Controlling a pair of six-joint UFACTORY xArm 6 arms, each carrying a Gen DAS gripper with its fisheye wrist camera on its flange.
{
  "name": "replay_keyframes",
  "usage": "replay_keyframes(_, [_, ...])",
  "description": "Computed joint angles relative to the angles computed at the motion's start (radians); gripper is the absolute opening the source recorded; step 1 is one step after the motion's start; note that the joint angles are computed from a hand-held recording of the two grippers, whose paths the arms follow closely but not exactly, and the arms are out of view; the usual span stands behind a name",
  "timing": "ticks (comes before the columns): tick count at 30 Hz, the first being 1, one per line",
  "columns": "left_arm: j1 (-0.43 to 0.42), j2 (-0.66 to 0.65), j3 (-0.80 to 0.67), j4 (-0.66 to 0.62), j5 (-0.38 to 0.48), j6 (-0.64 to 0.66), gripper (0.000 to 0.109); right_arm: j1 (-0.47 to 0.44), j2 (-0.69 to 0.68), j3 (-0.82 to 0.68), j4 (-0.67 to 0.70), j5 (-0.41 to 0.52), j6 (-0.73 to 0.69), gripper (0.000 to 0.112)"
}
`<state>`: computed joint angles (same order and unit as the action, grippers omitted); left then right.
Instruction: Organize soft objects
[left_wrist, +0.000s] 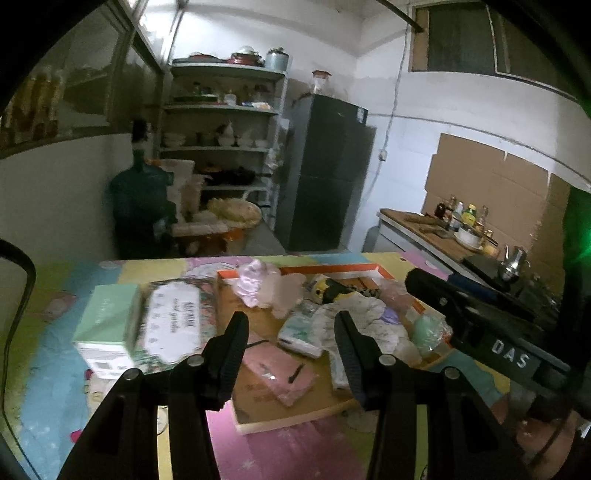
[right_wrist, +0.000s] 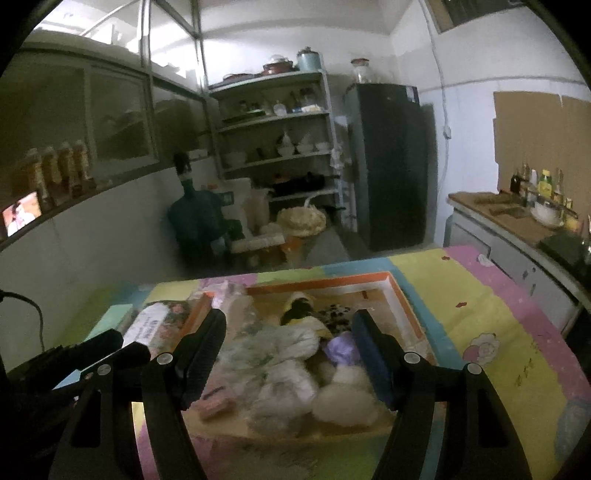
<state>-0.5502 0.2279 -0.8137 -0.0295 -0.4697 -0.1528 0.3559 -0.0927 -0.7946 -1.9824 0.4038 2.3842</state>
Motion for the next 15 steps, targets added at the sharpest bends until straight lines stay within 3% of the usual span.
replay_keyframes(5, [-0.025, -0.059, 0.076, -0.133, -0.043, 0.096, 0.048, 0.069, -0.039, 0.033, 0.040, 0.048, -0.026, 0.072])
replay_keyframes(15, [-0.038, -0.176, 0.206, -0.207, -0.112, 0.146, 0.048, 0.188, -0.094, 0.076, 0.091, 0.121, -0.048, 0.072])
